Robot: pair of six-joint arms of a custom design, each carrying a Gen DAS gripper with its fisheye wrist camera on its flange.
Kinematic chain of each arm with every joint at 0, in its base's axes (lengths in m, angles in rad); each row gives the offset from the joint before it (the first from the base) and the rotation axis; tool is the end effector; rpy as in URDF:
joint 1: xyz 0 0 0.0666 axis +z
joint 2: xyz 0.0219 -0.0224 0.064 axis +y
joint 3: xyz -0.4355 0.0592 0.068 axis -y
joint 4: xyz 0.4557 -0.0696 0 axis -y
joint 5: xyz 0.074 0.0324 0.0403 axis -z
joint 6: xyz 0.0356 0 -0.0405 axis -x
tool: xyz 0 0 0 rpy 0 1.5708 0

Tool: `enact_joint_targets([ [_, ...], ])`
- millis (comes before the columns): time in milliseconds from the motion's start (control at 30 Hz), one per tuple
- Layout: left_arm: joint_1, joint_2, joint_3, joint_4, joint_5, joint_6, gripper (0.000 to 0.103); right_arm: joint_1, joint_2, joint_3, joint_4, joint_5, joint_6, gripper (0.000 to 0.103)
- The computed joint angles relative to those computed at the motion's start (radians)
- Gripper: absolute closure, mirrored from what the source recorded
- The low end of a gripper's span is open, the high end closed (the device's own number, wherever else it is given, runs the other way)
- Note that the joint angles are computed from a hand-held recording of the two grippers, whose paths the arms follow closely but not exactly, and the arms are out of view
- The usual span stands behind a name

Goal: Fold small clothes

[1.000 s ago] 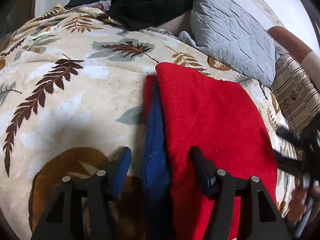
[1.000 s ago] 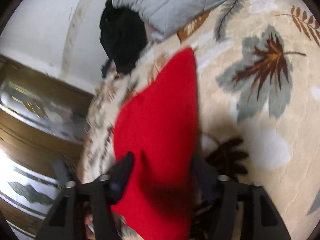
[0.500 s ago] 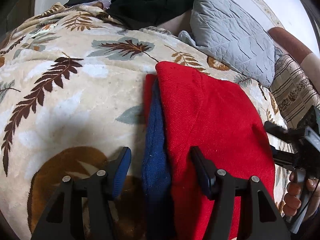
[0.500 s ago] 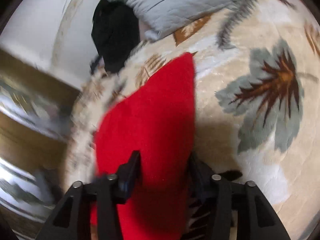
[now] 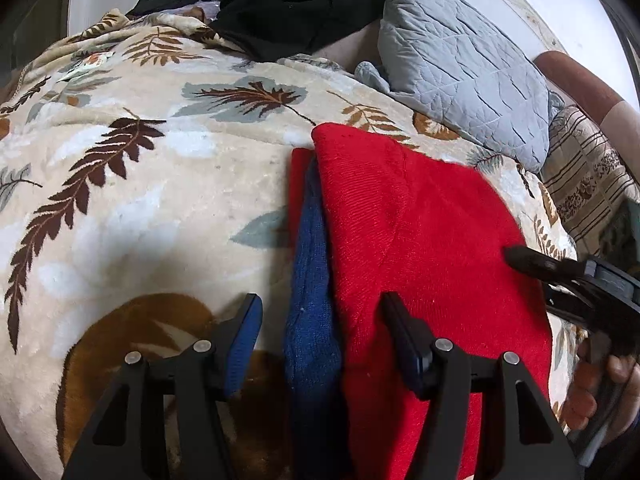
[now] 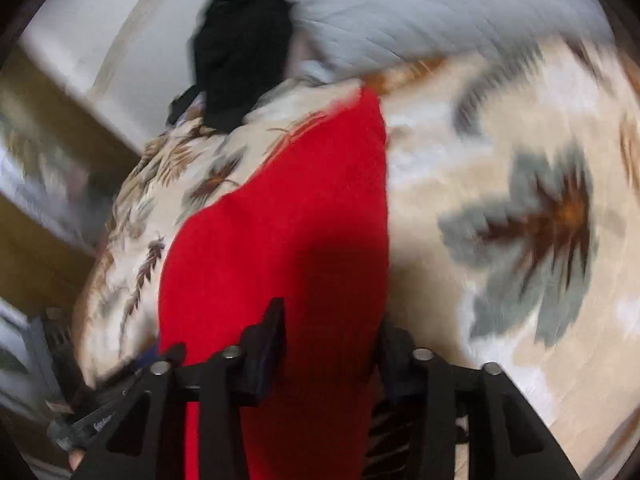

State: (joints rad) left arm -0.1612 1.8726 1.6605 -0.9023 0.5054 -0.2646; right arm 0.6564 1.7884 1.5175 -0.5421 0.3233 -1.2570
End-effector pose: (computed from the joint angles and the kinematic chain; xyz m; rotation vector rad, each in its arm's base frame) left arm 0.6959 -0.1310 0.3358 0.6999 2.5016 -0.6375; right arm 0.5580 0.4151 0.3408 0.8571 2.2421 0.5543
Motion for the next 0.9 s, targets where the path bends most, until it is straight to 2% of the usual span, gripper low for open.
enact_joint_targets([
  [33, 0.0, 0.003, 0.004, -0.006, 0.003, 0.004, 0.039, 0.006, -0.015, -0.022, 0.025, -0.001, -0.014, 0.046],
  [100, 0.0, 0.003, 0.004, -0.006, 0.002, 0.006, 0.039, 0.028, -0.048, -0.07, 0.081, -0.02, -0.029, 0.045],
  [167, -0.001, 0.001, 0.002, -0.002, -0.003, 0.004, 0.039, 0.051, -0.058, -0.089, 0.097, -0.023, -0.048, 0.038],
  [233, -0.001, -0.003, -0.003, 0.003, -0.008, 0.004, 0.039, 0.064, -0.048, -0.102, 0.125, -0.073, -0.066, 0.042],
  [267, -0.001, -0.004, -0.005, 0.006, -0.008, 0.003, 0.039, 0.073, -0.036, -0.084, 0.103, -0.086, -0.051, 0.061],
  [300, -0.001, -0.006, -0.009, 0.012, -0.012, 0.005, 0.039, 0.085, -0.02, -0.042, 0.03, -0.054, -0.007, 0.064],
  [333, -0.001, -0.007, -0.009, 0.012, -0.011, 0.005, 0.039, 0.098, 0.005, 0.023, -0.074, -0.015, 0.047, 0.071],
  [400, -0.002, -0.005, -0.007, 0.009, -0.008, 0.004, 0.039, 0.108, 0.029, 0.074, -0.164, 0.02, 0.068, 0.073],
  [467, -0.003, -0.01, -0.015, 0.022, -0.016, 0.002, 0.039, 0.097, 0.027, 0.054, -0.15, -0.015, 0.041, 0.073],
  [533, -0.003, -0.013, -0.02, 0.026, -0.017, 0.003, 0.039, 0.102, -0.003, 0.003, -0.081, -0.012, 0.012, 0.065],
  [600, -0.003, -0.014, -0.021, 0.028, -0.02, 0.003, 0.039, 0.107, -0.006, -0.006, -0.077, -0.008, -0.006, 0.043],
  [633, -0.003, -0.015, -0.023, 0.03, -0.021, 0.002, 0.039, 0.11, -0.005, -0.006, -0.085, -0.009, -0.017, 0.028],
  [900, -0.003, -0.017, -0.027, 0.036, -0.021, 0.001, 0.039, 0.149, -0.035, -0.054, -0.037, 0.021, -0.059, 0.028],
])
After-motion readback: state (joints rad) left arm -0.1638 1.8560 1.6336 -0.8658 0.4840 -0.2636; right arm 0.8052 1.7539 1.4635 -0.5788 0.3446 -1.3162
